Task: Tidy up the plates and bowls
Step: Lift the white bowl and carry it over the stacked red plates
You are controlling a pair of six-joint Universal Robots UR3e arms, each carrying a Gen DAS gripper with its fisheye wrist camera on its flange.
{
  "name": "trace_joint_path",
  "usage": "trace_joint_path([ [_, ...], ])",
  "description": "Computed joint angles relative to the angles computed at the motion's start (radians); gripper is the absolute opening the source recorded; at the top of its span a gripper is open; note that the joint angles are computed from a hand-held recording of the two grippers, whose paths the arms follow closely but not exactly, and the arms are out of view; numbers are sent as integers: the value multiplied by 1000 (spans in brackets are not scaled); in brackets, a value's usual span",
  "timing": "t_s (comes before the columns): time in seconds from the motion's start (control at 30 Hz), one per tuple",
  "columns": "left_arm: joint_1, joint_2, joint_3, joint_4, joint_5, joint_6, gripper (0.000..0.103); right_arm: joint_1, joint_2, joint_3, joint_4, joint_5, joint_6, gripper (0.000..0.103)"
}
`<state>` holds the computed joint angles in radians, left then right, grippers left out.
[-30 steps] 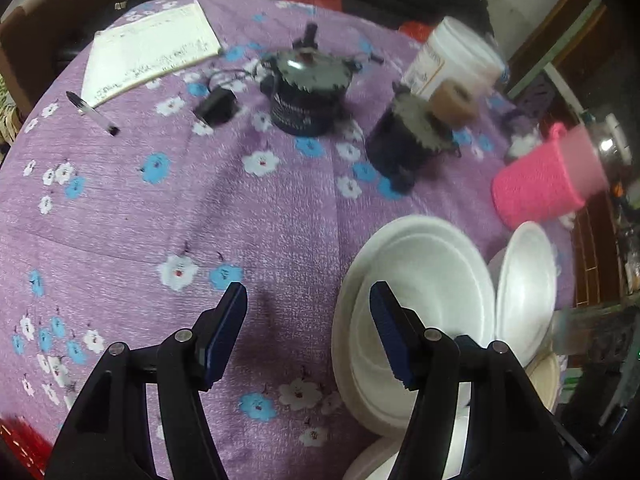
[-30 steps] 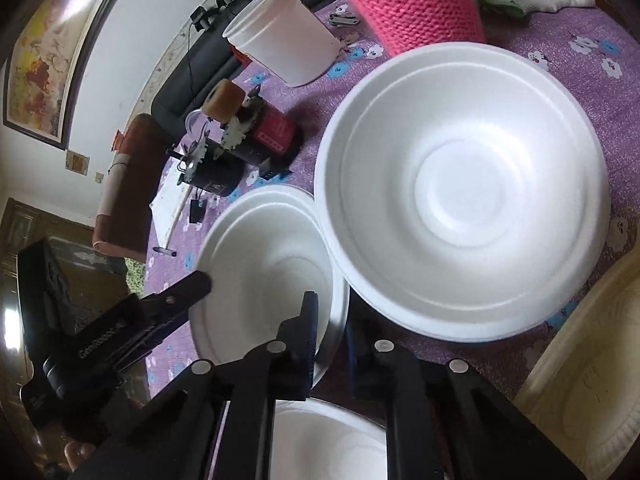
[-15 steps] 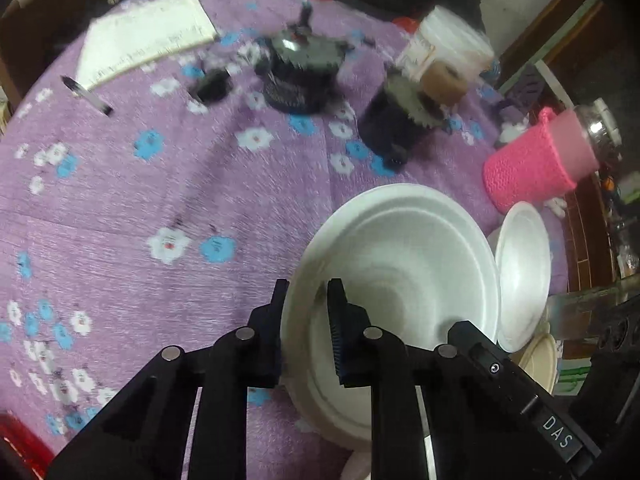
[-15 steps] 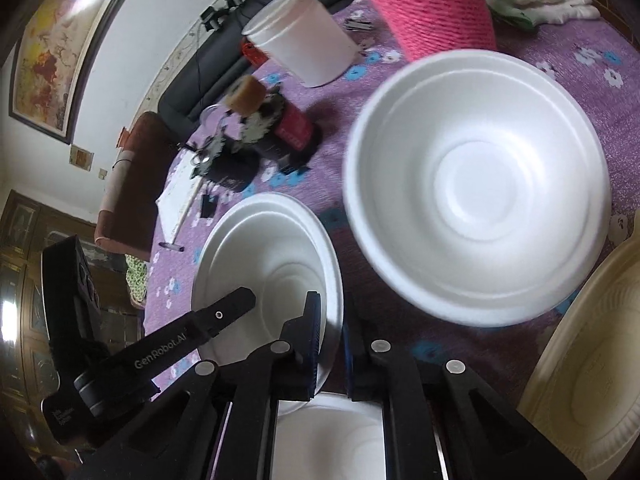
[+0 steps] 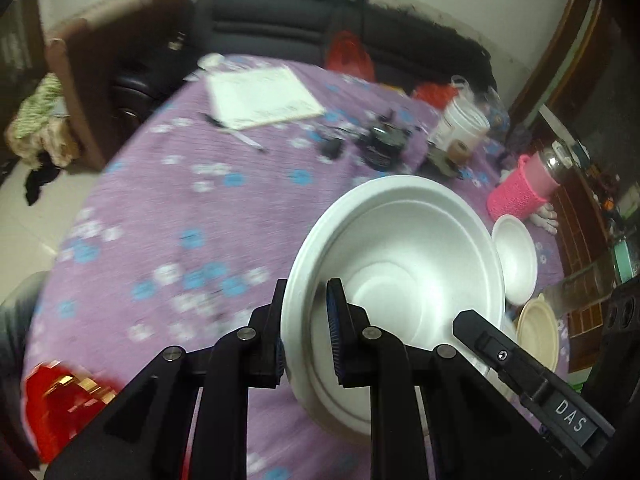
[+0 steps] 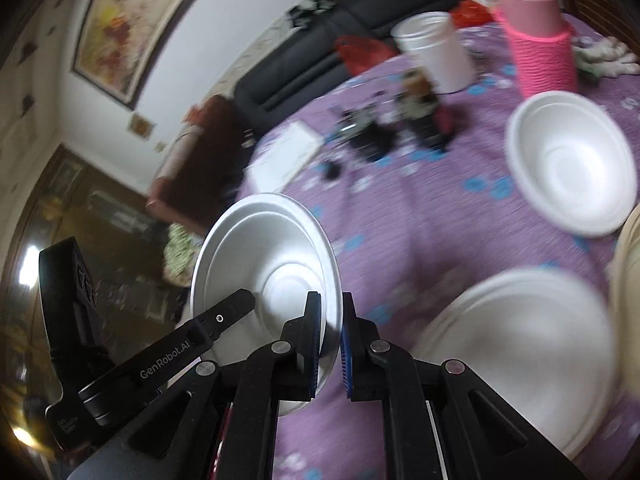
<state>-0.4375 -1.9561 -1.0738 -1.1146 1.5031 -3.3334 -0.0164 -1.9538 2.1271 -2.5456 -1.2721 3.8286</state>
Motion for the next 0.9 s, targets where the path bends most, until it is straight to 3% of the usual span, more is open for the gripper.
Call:
trace_joint_path([
  [0.13,77,298,-347,81,31,54,15,251,105,-61,-123,-109,114,8],
  [0.27,185,580,-615,81,23,137,16,472,236,-160,-181,-195,187,8],
  [0.5,416,926,-875,-30,-43,329,16,751,446,-346,-176,-330,259,9],
  [0.77,582,1018,-1033,-1,-68,435,16,843,660,-522,-116,-367,306,8],
  [0.9,733,1074,-1082,-63,-129,539,16,867,787,-653,-60,-359,299,8],
])
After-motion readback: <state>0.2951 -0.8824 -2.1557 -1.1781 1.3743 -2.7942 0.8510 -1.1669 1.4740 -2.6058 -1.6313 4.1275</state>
